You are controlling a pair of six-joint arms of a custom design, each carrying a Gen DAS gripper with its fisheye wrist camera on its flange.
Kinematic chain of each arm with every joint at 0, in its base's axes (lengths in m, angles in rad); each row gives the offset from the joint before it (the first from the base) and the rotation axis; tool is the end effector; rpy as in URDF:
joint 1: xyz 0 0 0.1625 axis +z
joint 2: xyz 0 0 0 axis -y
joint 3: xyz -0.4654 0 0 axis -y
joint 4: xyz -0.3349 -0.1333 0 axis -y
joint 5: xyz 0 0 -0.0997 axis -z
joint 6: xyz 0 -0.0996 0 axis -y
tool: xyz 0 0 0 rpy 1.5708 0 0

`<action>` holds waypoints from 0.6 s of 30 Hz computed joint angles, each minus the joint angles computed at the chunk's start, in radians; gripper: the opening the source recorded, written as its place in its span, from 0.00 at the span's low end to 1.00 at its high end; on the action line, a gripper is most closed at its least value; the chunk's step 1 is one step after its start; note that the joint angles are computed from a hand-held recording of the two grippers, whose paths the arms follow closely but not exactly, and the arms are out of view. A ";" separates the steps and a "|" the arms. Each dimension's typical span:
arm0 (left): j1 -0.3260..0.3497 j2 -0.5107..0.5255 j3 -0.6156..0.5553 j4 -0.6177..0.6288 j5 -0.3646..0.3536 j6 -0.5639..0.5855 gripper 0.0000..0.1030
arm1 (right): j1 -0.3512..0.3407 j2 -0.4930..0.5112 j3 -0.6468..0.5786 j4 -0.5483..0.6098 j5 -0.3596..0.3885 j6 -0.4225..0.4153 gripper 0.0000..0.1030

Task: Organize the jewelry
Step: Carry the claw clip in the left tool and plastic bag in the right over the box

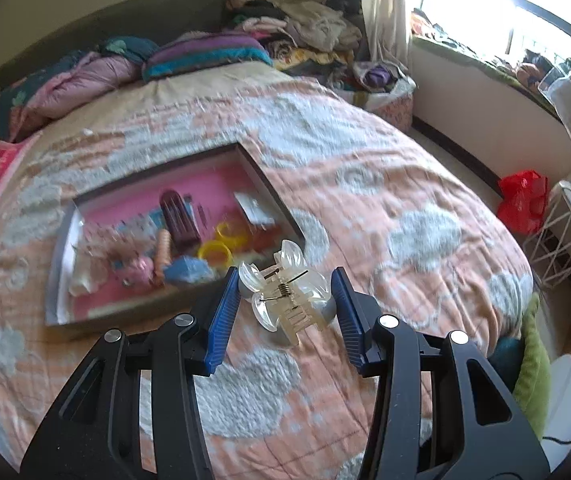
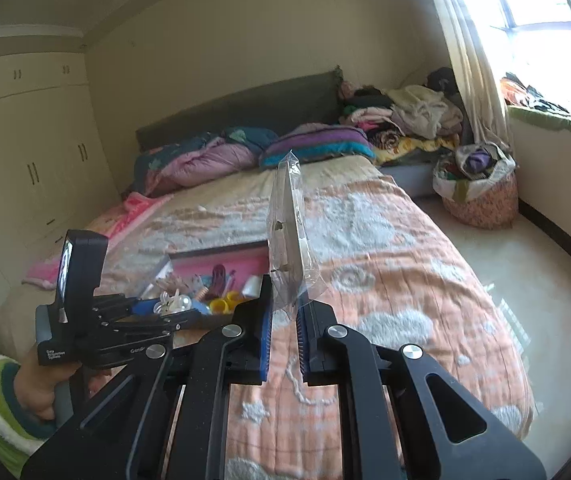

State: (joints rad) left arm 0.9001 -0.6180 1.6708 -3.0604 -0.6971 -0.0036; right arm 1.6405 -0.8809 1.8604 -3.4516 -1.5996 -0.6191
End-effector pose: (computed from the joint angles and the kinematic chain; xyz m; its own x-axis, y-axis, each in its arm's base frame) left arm -0.2475 -0.6493 0.1254 -0.7066 0.1424 -0.6932 0.5606 0.7104 -0.4255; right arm 0.1735 -0.6122 0.2598 -0.7883 -0.3976 0.4696 -0.6148 0.4769 -0.6282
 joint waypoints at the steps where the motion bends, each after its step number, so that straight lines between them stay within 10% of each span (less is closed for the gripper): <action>1: -0.002 -0.002 -0.007 -0.006 0.009 0.008 0.37 | 0.003 0.004 -0.011 0.009 0.009 -0.002 0.10; 18: 0.053 -0.028 -0.071 -0.060 0.084 0.058 0.37 | 0.066 0.143 -0.256 0.228 0.034 -0.040 0.10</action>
State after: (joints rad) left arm 0.9535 -0.6464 1.5995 -3.1203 -0.6127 0.0545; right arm 1.7063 -0.7379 1.6044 -3.2232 -1.5656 -0.6593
